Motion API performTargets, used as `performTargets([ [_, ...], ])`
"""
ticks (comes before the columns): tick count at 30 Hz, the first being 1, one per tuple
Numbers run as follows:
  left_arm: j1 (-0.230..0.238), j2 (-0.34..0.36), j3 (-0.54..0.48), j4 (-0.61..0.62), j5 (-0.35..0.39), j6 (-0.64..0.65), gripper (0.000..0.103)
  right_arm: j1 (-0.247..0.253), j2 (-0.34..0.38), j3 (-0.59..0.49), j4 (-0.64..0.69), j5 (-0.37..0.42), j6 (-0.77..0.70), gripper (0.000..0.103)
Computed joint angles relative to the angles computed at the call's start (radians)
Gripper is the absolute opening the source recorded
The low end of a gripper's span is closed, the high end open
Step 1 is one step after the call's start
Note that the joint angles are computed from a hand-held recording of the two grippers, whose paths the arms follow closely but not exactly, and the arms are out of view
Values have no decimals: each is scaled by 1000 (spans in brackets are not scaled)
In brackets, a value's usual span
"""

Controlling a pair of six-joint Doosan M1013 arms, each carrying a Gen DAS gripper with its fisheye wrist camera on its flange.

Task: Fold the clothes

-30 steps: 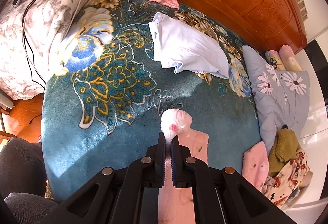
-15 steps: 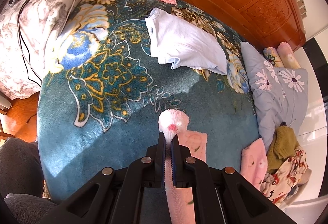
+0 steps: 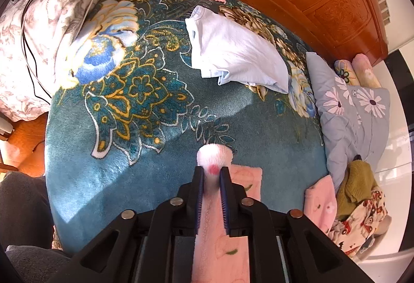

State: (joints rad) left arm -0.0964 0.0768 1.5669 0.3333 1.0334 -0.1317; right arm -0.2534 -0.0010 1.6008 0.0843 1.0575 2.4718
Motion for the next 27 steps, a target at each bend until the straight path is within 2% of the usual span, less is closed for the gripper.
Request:
performTargets([
  [1,-1,-3,4,8,-9,-13,44,-11,-7,-1,-4,-9,1,41],
  [2,-1,-6,8,17,-18,-26,46,-22,-12,-3,-20,-13,22,44],
  [5,-4,-13,16,43,-46,-55,46,-31,-22,-8,-99,3,134,44],
  [7,-12,-6,4,54,-69,3,47,-19,-12,-20,-90,2,113,44],
  [9,-16,5,-12,37,-103,89,49,20,23,-57,-76,12,56,44],
  [12,-17,28,-39,-29,-138,225,56,110,98,-144,-26,5,-87,44],
  [15,-10,55,-63,-142,-146,356,58,201,201,-270,64,-15,-274,44],
  [17,-6,68,-69,-198,-153,397,58,259,283,-364,158,-3,-400,44],
  [19,2,73,-62,-267,-178,414,58,318,376,-475,248,41,-514,44],
  [21,6,73,-49,-309,-205,400,58,388,462,-573,263,100,-597,44],
  [23,-3,68,-31,-292,-234,344,59,457,545,-673,240,173,-666,44],
  [27,-16,78,-43,-227,-204,292,59,562,732,-966,204,349,-778,44],
])
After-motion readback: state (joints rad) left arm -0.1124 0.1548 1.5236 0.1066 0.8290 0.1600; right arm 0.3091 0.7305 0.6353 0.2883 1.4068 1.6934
